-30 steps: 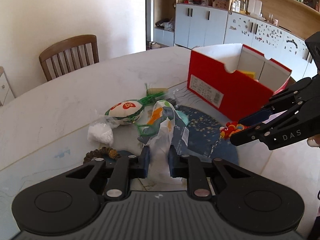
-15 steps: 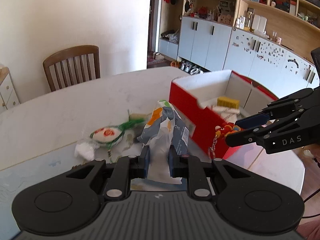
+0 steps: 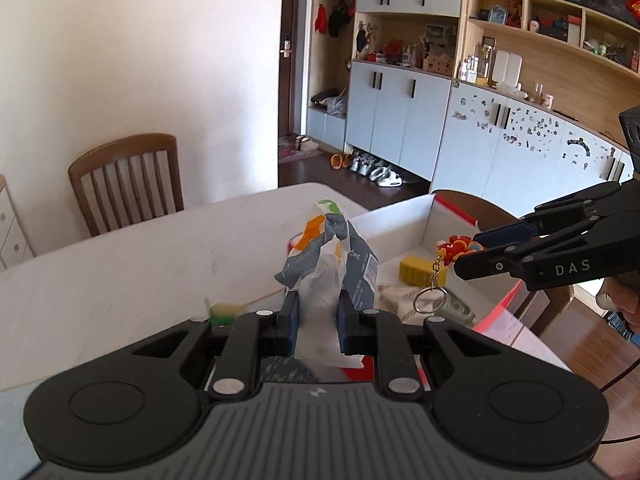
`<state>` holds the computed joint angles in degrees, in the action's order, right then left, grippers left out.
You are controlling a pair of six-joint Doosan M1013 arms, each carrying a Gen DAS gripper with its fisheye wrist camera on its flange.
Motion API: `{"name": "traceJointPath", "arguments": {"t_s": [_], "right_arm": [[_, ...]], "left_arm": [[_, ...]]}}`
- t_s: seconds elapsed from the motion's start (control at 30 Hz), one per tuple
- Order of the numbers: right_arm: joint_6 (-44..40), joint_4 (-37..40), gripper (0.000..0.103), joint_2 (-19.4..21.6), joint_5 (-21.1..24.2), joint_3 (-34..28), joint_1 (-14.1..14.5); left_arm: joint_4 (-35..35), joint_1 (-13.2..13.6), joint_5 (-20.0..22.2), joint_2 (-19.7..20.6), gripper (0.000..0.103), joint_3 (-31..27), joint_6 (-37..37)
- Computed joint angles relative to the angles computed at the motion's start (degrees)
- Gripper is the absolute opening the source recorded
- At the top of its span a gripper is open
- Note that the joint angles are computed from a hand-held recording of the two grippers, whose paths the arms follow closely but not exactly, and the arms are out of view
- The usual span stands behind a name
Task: Organize objects
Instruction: 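Carry the red keychain toy and white bag with both grippers over the shoebox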
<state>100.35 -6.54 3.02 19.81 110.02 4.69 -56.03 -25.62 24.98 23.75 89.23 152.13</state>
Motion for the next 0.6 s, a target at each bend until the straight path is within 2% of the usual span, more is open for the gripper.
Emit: {"name": "traceJointPath", "arguments": {"t_s": [0.3,0.6], "right_arm": [[-0.1,-1.8,0.038,0.0,-0.7,0.1,-4.9],[-5.8,1.6,0.038,0.9,0.3,0.6,-9.0]], "left_arm": [[7.1,-3.5,-0.5,3.3,0.018,-5.2,-7.7],[16.0,-6.4,1.7,7.9,0.018,-11.3,-15.4]]}}
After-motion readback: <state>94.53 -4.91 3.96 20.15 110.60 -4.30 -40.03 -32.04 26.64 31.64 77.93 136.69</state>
